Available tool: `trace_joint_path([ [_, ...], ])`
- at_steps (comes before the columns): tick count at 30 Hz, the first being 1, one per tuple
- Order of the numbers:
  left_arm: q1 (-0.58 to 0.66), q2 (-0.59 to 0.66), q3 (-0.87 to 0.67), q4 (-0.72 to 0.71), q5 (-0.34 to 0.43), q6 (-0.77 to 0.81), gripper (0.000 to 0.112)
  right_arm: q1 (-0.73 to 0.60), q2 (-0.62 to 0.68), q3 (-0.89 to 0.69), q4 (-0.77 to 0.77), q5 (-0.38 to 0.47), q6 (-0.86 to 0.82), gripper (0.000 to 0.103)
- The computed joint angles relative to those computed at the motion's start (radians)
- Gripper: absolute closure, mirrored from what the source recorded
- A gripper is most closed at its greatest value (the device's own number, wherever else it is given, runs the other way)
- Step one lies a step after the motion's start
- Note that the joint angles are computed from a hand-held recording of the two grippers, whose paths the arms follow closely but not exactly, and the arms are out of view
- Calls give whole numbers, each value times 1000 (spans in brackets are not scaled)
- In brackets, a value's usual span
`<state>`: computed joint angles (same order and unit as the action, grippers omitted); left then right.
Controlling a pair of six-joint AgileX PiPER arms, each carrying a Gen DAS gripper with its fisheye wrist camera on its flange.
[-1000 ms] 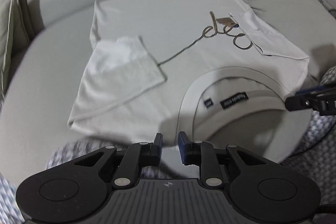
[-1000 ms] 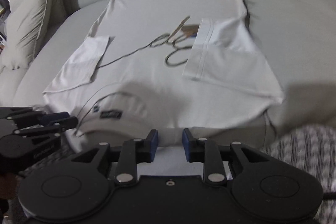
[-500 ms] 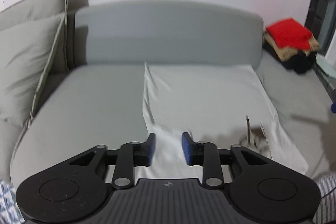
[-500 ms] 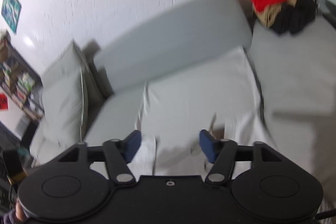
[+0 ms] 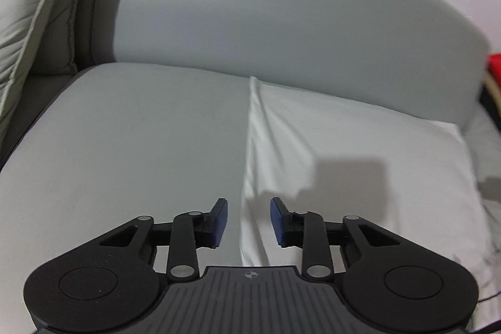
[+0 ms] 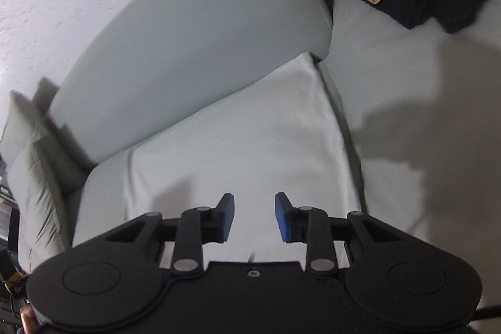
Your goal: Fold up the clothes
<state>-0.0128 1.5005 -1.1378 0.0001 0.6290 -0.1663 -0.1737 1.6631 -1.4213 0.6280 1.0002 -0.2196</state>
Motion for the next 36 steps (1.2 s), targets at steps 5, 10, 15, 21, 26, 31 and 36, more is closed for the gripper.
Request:
trace_joint_path([
  [5,15,223,-112,15,-136,-14,74,0,204,-77,70,-234,-27,52],
  [10,43,372,-227,-73,-198,108,77,34,359,-175,6,-384,-50,63],
  [15,99,454,-341,-286,-179,291,76,-9,421,-191,219,-377,-199,67],
  [21,61,609,-603,-159,-58,176,80,-26,454,-223,276,-343,-242,67],
  [26,13,678,-743,-35,13,99,107,22,486,-280,156,-361,-198,73],
  [31,-59,610,-633,222,-81,-36,109,87,463,-244,-8,-449,-146,95],
  [36,-56,409,-412,282,-189,-174,109,85,256,8,108,-576,-296,96],
])
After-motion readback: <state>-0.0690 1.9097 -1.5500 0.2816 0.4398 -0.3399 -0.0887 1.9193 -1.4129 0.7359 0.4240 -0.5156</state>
